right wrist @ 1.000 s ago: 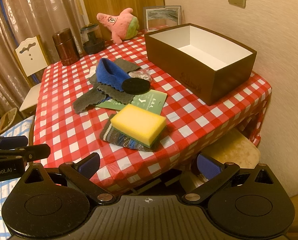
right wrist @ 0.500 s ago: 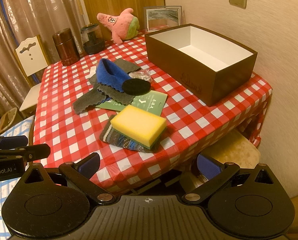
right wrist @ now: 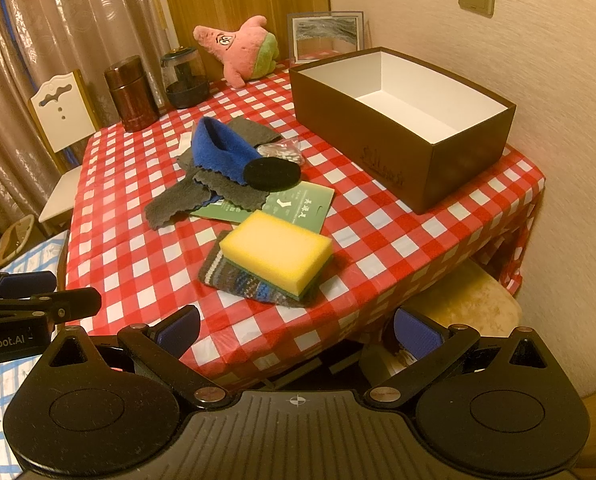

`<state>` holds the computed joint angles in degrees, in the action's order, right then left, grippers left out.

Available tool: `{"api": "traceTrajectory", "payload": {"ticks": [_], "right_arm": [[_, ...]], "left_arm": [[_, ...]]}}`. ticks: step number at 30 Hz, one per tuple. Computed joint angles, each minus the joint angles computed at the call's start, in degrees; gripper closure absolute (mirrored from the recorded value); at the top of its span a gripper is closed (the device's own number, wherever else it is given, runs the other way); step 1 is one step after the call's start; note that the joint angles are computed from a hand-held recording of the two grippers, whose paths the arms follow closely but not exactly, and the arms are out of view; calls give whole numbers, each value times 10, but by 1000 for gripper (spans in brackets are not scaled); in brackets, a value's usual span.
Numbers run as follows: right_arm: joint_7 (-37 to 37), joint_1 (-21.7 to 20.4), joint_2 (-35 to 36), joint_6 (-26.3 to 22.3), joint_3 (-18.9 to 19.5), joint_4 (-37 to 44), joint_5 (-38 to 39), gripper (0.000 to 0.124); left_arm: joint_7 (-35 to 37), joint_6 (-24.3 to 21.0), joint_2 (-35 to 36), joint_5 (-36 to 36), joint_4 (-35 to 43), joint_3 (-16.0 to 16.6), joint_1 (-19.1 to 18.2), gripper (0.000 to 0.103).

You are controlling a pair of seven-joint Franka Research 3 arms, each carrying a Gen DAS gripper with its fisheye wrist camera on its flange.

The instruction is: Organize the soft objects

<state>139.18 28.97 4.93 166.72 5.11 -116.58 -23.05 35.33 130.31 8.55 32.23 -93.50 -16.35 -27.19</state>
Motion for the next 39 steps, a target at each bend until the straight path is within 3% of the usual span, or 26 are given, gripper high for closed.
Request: {"api": "traceTrajectory", "payload": {"ticks": [13, 19, 27, 39], "right_arm": [[-7, 0, 6, 7, -3, 2, 6, 21], [-60, -6, 7, 39, -1, -10, 47, 21], [-260, -37, 42, 90, 30, -3, 206, 21], [-650, -169, 84, 81, 176, 34, 509, 26]], "left_arm": [[-4, -7, 3, -1, 4, 0, -1, 44], [-14, -26, 17, 0, 19, 3, -6, 44], [-32, -43, 54, 3, 57, 10, -17, 44], [-80, -98, 124, 13, 148, 28, -55, 44]]}}
